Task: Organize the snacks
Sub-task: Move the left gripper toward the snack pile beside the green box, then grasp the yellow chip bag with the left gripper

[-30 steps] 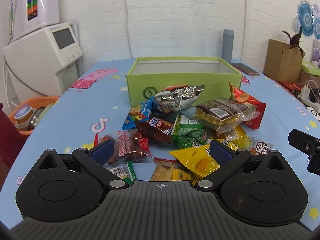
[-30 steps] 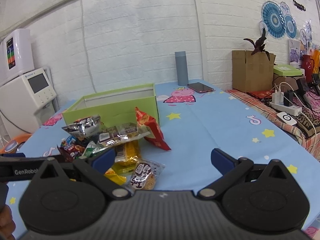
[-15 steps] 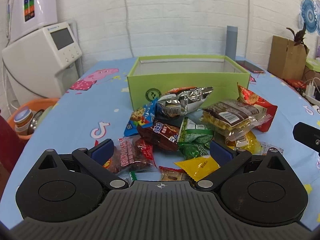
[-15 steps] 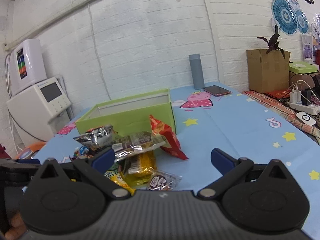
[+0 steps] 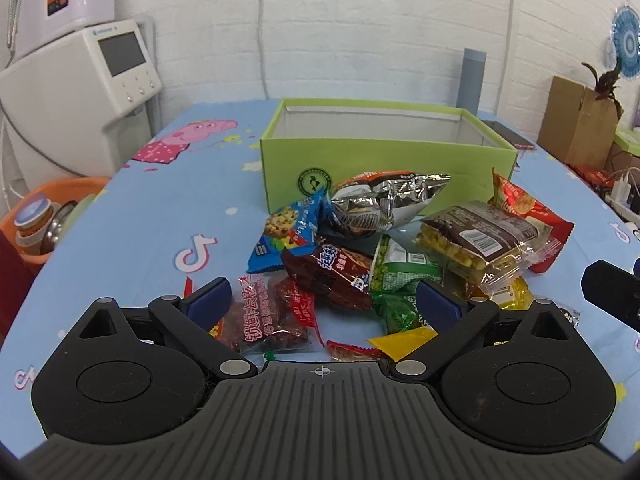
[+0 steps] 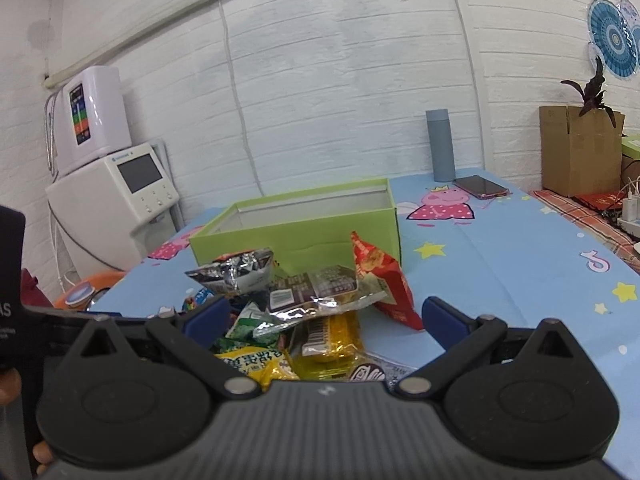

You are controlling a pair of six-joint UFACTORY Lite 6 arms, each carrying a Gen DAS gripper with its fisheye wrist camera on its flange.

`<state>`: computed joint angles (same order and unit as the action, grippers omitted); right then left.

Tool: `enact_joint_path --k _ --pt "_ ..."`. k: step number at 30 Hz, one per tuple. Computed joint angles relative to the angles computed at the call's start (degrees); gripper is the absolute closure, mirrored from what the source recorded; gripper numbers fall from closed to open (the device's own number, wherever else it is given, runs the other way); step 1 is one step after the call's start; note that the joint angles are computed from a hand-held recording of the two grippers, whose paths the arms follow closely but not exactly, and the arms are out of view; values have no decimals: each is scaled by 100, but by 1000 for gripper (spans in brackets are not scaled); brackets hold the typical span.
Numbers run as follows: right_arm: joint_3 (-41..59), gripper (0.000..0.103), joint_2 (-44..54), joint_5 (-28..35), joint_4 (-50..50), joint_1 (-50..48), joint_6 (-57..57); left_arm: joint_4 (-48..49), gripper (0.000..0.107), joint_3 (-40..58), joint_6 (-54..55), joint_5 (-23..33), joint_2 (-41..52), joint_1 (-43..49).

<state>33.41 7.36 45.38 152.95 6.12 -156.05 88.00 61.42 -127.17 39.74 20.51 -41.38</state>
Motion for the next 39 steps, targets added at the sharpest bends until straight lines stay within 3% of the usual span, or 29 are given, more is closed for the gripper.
enact_joint_path --k 23,28,32,39 --pt "-871 1 -841 127 -209 -128 62 -90 15 -636 -304 562 -568 -637" --pt "-874 1 -604 105 -553 -79 110 349 15 -1181 -548 27 -871 -320" --pt "-553 1 28 189 -1049 4 484 451 17 -1368 -638 -44 -888 -18" --pt "24 1 710 -77 -882 615 299 936 22 -1374 -954 -587 -823 300"
